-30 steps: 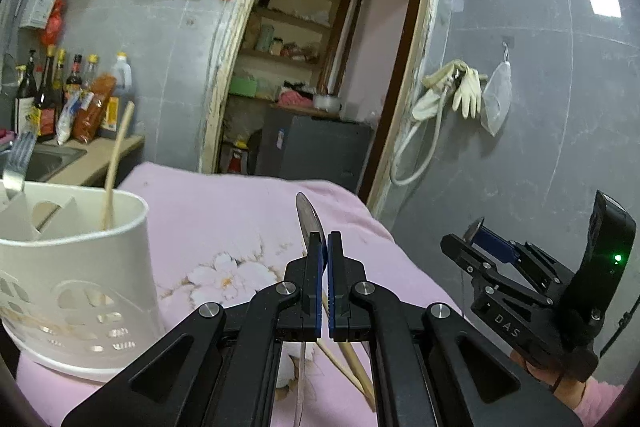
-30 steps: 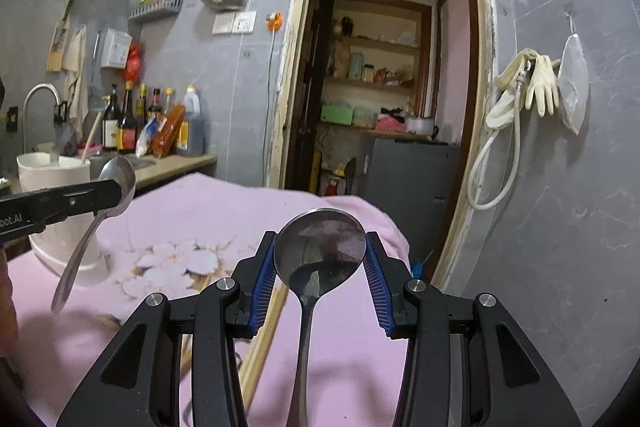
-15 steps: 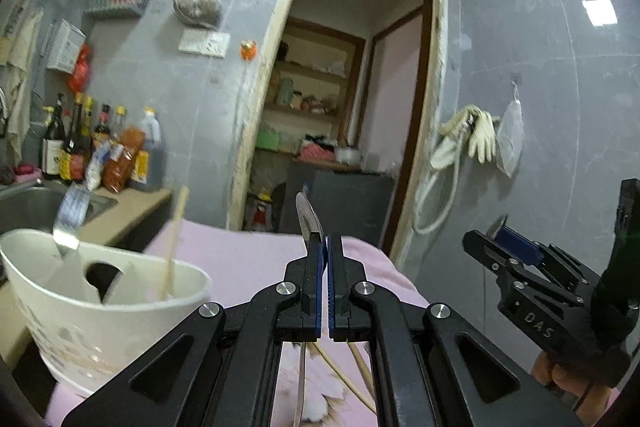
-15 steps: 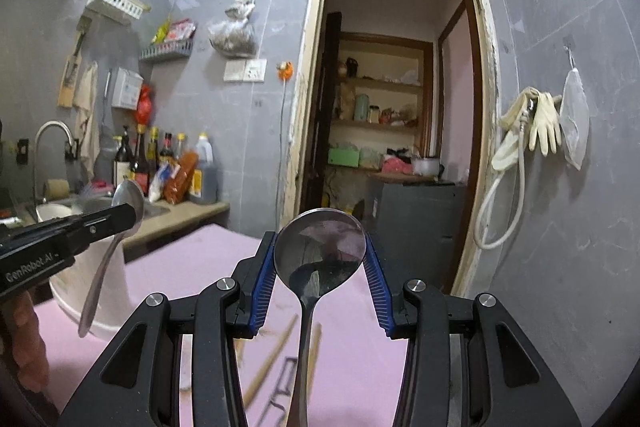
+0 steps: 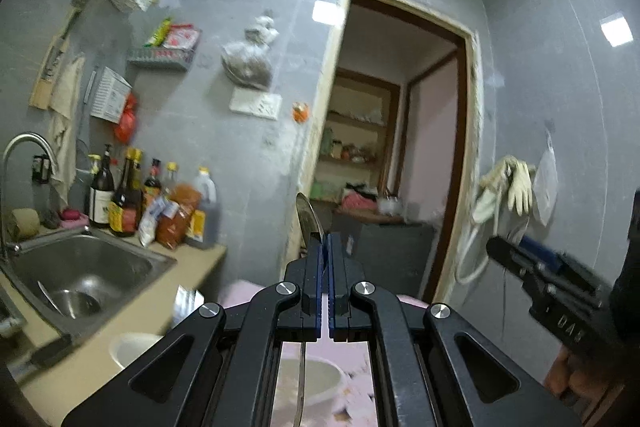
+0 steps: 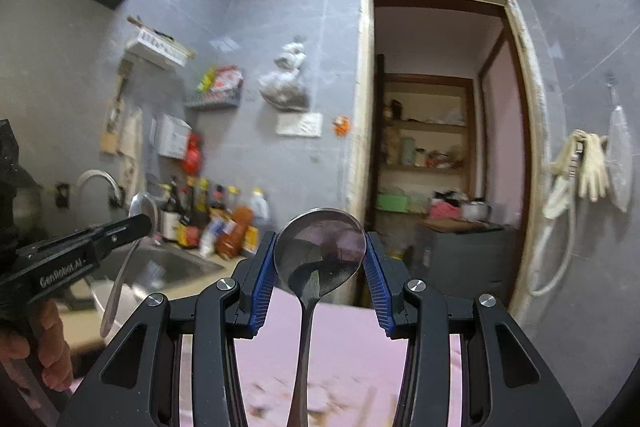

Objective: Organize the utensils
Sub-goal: 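Lift both spoons and carry them toward the white basket, then open the right gripper over the basket while the left tool holds its utensil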

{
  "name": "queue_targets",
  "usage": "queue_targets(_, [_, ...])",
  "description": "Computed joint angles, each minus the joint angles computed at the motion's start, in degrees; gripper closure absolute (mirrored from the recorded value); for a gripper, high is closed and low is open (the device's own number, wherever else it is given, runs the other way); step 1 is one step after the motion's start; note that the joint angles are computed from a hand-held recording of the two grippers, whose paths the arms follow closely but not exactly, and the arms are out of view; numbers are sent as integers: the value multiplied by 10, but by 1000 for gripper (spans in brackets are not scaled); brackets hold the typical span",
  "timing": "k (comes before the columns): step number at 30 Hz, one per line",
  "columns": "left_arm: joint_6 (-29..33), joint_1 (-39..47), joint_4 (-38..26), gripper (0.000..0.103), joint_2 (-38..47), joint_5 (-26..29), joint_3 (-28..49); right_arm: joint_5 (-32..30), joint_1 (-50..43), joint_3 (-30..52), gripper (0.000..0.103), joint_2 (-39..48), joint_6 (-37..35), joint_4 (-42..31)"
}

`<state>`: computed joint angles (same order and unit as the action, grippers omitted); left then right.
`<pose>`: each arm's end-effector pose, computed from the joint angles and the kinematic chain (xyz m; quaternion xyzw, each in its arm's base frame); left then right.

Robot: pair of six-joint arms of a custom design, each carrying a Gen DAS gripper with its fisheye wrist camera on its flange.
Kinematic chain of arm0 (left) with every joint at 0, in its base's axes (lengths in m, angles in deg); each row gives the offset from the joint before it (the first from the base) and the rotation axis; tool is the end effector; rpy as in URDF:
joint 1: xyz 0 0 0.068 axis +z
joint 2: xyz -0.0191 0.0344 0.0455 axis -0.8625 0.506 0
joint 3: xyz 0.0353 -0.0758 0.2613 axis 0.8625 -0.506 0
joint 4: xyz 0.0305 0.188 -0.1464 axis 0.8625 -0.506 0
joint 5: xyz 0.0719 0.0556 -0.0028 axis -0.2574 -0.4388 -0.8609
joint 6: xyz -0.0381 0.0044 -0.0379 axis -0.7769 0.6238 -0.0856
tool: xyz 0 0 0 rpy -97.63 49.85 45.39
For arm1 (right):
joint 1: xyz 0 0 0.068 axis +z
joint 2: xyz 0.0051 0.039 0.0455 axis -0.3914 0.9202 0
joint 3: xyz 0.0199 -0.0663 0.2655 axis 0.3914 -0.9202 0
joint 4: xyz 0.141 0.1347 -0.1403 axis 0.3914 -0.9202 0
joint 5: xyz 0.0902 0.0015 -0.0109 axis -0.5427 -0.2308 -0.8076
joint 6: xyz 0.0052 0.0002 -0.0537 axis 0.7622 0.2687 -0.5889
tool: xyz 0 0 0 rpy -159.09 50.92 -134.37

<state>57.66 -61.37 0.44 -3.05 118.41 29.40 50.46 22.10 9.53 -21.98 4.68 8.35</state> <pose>0.2882 -0.0308 0.3478 0.1734 0.6738 -0.3088 0.6485 0.1878 0.1480 0.3388 0.0117 0.6932 -0.0920 0.7148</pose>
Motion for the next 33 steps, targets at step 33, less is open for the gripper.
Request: queue_targets(33, [-131, 77, 154, 103, 187, -55, 66, -169, -86, 122, 63, 270, 97, 181])
